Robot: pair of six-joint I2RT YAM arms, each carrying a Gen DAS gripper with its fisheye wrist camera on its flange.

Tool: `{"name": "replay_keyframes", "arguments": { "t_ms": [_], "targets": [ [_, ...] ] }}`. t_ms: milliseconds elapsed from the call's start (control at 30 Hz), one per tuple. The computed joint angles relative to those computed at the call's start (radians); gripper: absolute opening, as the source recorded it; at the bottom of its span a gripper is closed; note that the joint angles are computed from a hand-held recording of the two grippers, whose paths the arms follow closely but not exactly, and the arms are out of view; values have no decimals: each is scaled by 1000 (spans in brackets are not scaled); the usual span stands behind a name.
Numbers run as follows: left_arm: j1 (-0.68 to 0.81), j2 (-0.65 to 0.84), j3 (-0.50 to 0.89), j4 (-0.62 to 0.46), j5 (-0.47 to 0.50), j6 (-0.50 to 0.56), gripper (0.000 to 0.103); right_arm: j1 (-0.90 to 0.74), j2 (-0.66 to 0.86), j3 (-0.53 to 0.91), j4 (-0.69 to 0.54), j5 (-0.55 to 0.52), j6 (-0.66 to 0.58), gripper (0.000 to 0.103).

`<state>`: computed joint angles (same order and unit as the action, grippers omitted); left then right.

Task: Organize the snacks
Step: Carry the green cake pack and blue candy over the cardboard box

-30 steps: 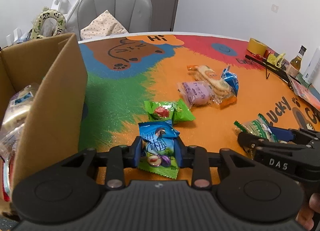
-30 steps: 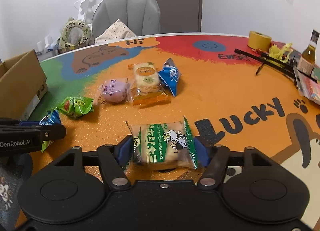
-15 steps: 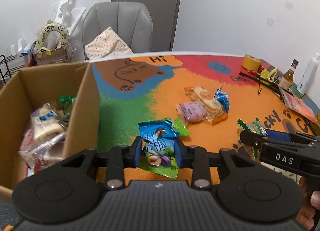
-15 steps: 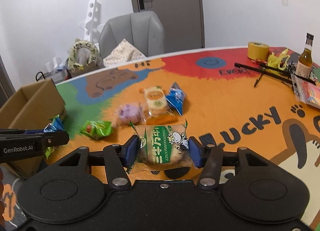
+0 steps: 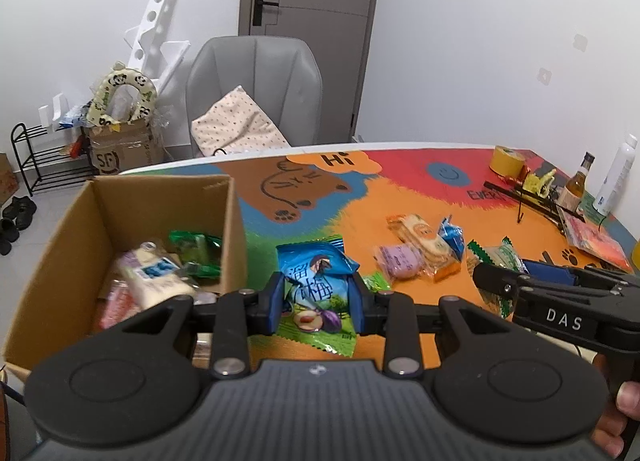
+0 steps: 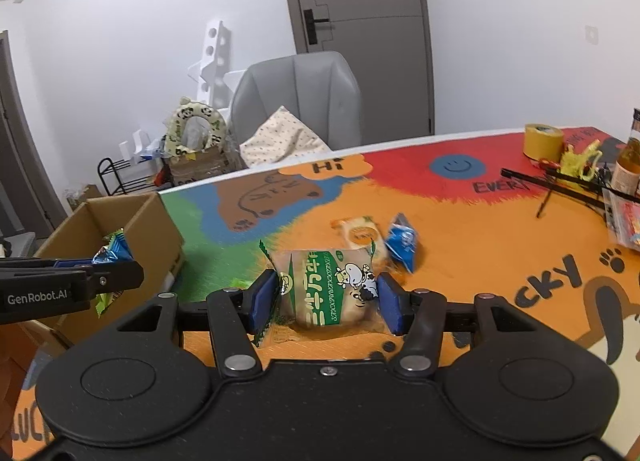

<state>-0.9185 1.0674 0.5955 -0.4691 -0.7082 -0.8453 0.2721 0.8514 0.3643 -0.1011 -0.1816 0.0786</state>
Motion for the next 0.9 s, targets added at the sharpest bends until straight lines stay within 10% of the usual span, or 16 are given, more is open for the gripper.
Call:
{"name": "replay_keyframes", "arguments": {
  "t_ms": [900],
  "targets": [
    [210, -443, -98, -196, 34, 150, 32, 424, 104, 130, 58, 262, 140, 52]
  ]
}}
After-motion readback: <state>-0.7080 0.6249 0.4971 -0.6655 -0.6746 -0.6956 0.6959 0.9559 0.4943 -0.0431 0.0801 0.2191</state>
